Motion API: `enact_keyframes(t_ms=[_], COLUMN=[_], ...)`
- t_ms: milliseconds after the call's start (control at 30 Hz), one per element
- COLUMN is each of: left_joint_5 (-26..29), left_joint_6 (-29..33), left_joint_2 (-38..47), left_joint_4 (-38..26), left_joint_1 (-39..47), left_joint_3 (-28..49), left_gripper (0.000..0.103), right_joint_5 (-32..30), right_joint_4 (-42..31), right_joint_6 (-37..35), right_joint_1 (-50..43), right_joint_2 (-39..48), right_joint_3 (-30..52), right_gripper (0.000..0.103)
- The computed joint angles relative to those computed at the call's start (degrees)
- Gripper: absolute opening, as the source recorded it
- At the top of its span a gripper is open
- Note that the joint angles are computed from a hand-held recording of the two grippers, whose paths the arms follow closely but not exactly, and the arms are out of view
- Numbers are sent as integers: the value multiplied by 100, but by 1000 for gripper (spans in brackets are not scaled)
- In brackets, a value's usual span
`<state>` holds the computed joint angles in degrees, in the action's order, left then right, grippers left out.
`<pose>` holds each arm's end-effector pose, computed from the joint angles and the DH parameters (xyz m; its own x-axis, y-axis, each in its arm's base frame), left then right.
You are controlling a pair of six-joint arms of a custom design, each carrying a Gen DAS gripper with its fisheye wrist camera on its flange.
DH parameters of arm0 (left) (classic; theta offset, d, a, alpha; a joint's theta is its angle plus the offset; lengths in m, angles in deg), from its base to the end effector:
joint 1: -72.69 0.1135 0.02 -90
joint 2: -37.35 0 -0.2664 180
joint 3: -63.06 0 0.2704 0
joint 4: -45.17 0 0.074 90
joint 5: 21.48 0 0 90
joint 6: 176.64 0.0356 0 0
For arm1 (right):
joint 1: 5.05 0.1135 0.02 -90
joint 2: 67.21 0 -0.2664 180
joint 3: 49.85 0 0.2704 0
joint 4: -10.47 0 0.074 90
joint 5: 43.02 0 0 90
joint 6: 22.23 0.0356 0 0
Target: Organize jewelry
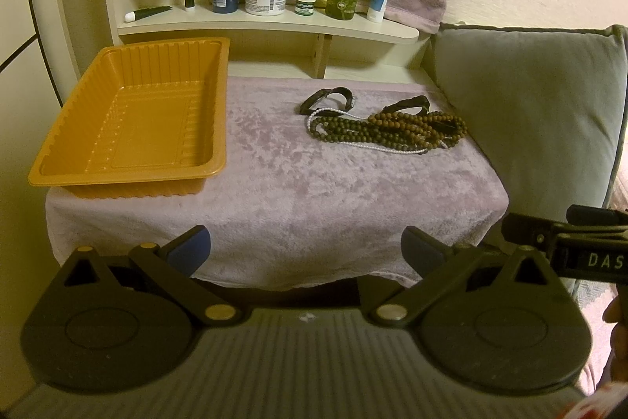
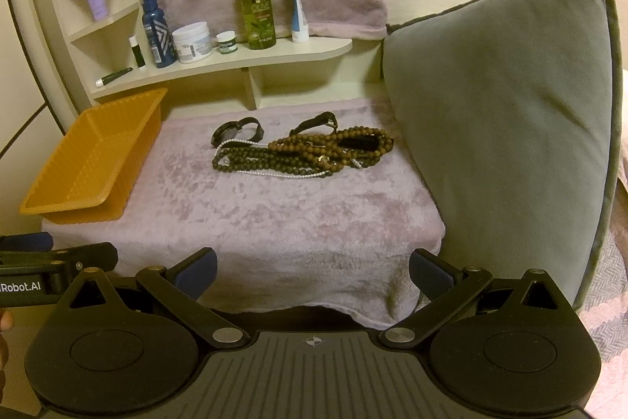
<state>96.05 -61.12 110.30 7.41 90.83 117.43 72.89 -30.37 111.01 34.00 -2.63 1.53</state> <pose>0.2491 0.0643 0.1942 -0.7279 0.1636 -0.6659 0.3113 0.9441 -0.1084 0.1893 0.1336 0.2065 -0.7096 0.2178 -0.6701 0.1630 0.9760 0.1446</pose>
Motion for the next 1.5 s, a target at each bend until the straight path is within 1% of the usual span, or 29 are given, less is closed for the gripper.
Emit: enact_keyframes(t_ms=[600, 900, 1067, 1200, 1333, 1500], left_joint_5=[-13, -12, 142, 284, 546, 852], left_joint_6=[-38, -140, -195, -207, -180, -135], left_joint_2=[-64, -152, 65, 320, 704, 1227], left_joint_4=[3, 9, 25, 29, -34, 49], left_joint_1=[-35, -62, 145, 371, 669, 1069], left_joint_3=[-52, -115, 81, 321, 643, 1062], left_gripper=[103, 103, 102, 102, 102, 102], right_joint_5=[39, 94, 114, 105, 108, 4], right_joint_4=[-7, 129, 254, 494, 835, 1660], right_joint_6=[30, 33, 17, -40, -187, -531], right_joint_1=[25, 10, 9, -10, -29, -99], right_joint_2=[-18, -66, -60, 18, 178, 378], right_joint_3=[-2, -85, -129, -176, -203, -384], right_gripper=[103, 103, 103, 103, 103, 103])
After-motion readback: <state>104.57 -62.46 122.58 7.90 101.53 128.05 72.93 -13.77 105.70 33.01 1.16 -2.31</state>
